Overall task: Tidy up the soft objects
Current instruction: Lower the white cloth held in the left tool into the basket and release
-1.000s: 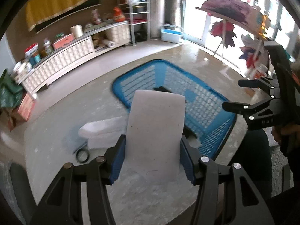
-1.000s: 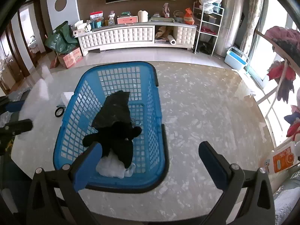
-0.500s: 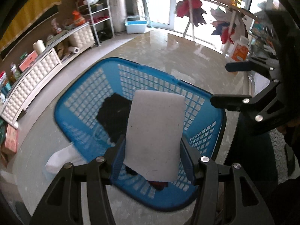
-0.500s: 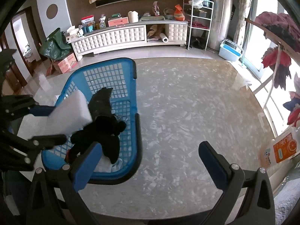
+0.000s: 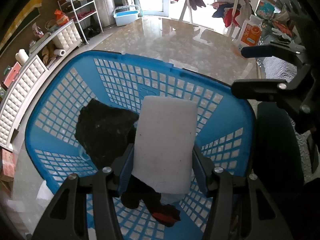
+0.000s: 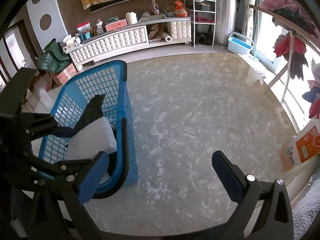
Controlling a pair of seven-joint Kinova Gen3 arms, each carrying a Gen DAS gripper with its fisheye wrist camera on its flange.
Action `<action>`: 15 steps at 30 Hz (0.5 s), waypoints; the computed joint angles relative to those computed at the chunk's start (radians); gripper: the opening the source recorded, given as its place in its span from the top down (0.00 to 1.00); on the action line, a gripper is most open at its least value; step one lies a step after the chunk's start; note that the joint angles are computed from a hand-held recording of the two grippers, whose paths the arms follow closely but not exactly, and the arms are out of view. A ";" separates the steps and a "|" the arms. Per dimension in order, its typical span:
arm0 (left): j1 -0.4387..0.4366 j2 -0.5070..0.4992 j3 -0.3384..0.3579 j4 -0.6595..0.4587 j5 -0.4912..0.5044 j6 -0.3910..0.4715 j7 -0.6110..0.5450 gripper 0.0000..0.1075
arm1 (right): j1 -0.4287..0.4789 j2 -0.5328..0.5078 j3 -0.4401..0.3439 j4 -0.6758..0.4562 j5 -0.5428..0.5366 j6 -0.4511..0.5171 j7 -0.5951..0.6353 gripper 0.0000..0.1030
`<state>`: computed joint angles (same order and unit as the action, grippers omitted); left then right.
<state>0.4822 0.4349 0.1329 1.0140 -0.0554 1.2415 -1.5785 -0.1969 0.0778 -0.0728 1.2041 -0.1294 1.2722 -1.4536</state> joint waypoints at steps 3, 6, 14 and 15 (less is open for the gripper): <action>-0.014 0.014 0.007 -0.025 0.017 0.022 -0.027 0.51 | 0.001 0.003 0.000 -0.003 -0.008 0.003 0.000 0.00; -0.022 0.033 0.008 -0.053 0.033 0.052 -0.039 0.51 | 0.001 0.006 0.001 -0.002 -0.011 0.004 -0.014 0.00; -0.006 0.041 -0.004 -0.068 0.026 0.054 -0.043 0.32 | 0.013 0.015 0.005 -0.010 -0.035 0.022 -0.012 0.00; 0.003 0.039 -0.009 -0.066 0.013 0.050 -0.037 0.30 | 0.015 0.014 0.005 -0.010 -0.038 0.022 -0.012 0.00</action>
<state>0.4849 0.4741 0.1238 0.9484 -0.0426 1.2913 -1.6154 -0.1819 0.0914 -0.0676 1.1939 -0.1672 1.2940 -1.4654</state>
